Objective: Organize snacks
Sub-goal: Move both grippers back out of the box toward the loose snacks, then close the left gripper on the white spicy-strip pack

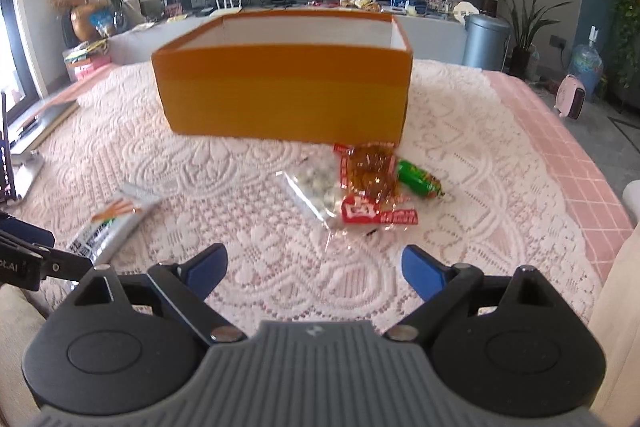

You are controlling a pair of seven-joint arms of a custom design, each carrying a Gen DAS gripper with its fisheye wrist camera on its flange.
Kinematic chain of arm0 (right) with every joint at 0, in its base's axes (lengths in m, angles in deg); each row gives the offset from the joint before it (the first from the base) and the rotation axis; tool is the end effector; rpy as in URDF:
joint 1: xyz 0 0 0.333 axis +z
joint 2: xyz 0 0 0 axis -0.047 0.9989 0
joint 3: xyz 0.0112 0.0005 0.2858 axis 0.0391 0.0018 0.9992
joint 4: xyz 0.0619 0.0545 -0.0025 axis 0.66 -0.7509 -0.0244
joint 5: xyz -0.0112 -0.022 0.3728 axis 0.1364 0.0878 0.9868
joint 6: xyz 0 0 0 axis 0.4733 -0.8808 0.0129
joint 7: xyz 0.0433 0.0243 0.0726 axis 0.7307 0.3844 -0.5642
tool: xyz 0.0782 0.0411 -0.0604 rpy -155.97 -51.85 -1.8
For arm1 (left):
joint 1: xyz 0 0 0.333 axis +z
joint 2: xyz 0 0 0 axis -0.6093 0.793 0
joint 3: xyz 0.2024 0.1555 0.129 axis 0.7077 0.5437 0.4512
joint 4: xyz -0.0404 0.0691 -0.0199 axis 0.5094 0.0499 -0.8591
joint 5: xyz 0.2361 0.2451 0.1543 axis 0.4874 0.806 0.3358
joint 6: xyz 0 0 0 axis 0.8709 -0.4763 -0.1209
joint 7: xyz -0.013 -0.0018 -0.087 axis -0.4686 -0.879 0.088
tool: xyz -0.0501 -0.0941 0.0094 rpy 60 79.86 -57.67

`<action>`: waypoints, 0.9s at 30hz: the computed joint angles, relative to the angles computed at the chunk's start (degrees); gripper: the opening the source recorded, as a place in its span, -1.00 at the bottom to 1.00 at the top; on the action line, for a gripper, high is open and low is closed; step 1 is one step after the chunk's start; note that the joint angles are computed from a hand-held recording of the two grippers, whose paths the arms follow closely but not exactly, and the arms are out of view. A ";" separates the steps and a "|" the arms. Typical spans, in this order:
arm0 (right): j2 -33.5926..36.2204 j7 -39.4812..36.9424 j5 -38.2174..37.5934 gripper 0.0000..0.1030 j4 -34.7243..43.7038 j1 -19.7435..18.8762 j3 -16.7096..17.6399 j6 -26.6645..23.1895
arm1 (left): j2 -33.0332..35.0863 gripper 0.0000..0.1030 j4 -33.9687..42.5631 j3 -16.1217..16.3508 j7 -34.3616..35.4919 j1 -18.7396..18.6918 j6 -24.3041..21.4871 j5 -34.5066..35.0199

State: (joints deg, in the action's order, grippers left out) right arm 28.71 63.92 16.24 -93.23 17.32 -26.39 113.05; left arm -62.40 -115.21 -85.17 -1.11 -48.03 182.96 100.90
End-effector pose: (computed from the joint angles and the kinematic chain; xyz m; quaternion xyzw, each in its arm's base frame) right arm 0.5913 0.3416 0.3512 -0.8026 0.4418 -0.1671 0.3644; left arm 0.4635 -0.2116 0.3334 -0.7769 0.5736 -0.1837 0.1833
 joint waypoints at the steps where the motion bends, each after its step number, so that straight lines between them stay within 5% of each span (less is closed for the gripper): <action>1: 0.26 0.13 -0.23 0.77 0.15 0.47 -0.56 0.06 | 0.32 0.70 0.01 0.06 -0.34 0.03 -0.45 0.17; 8: 2.52 0.51 -0.54 0.77 2.25 0.94 -0.94 -0.48 | 2.43 0.71 0.60 1.92 -5.73 0.44 3.17 5.68; 24: 4.35 -1.38 -0.21 0.77 4.00 0.32 0.38 -1.17 | 5.32 0.71 2.94 3.49 -12.69 -0.44 0.00 16.70; 27: 4.33 -1.66 -0.15 0.77 3.90 0.33 0.39 -1.07 | 5.48 0.53 3.25 3.45 -12.30 -0.66 -0.70 17.69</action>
State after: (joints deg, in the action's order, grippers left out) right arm 33.04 62.26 16.10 -89.33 17.65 -26.01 111.98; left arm -56.92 -111.96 -81.72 -13.42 -48.69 182.26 118.60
